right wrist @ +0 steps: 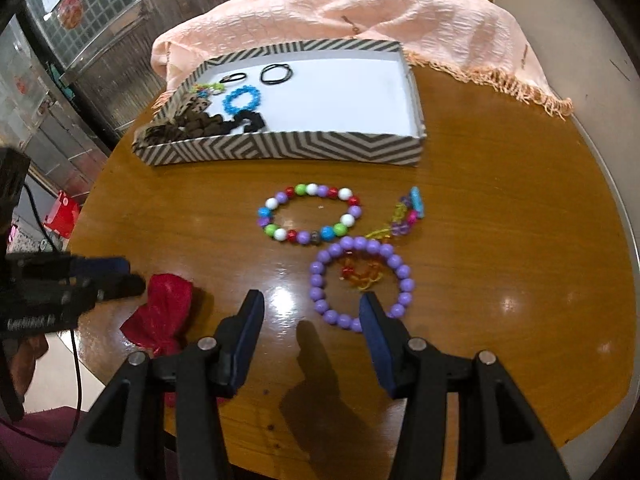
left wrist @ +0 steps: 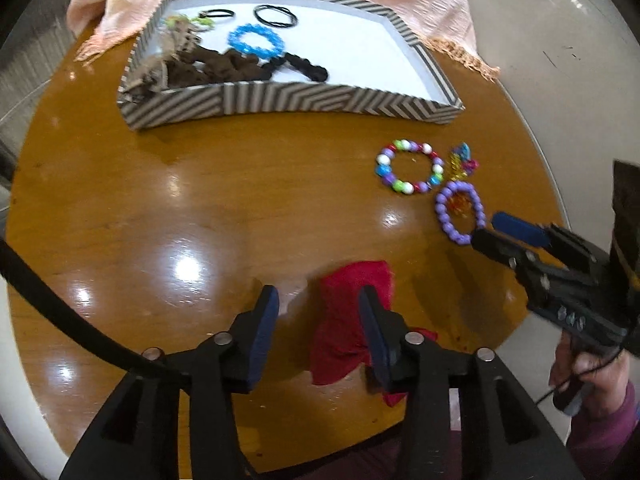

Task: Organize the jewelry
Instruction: 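Withdraw both tools from the tray toward the red bow, then grasp the red bow with left while right grasps the multicolor bead bracelet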

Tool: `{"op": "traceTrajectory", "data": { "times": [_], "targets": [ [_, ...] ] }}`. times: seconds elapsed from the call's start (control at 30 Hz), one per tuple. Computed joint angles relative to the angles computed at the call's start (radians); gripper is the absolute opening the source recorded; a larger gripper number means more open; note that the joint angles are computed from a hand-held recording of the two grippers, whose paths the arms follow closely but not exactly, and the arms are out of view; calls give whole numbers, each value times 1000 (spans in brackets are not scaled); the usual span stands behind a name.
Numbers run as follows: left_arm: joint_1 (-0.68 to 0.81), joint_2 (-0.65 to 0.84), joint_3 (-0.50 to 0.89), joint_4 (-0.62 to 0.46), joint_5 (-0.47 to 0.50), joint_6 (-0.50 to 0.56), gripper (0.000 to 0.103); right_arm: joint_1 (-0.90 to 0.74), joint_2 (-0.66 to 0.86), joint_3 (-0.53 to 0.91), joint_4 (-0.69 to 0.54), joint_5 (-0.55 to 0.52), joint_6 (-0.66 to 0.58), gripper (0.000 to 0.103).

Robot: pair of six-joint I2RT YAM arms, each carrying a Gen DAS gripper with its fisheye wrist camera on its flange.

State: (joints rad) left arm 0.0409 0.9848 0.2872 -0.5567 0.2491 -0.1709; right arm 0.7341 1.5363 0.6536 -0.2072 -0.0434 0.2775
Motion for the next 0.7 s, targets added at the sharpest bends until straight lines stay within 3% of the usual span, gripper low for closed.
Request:
{"op": "traceTrajectory", "data": {
  "times": [0.33, 0.7],
  "targets": [
    [-79, 81, -7, 54, -15, -43, 43, -61, 143, 151, 12, -4, -80, 52],
    [-213, 147, -10, 113, -80, -138, 43, -80, 230, 209, 11, -21, -122, 52]
  ]
}}
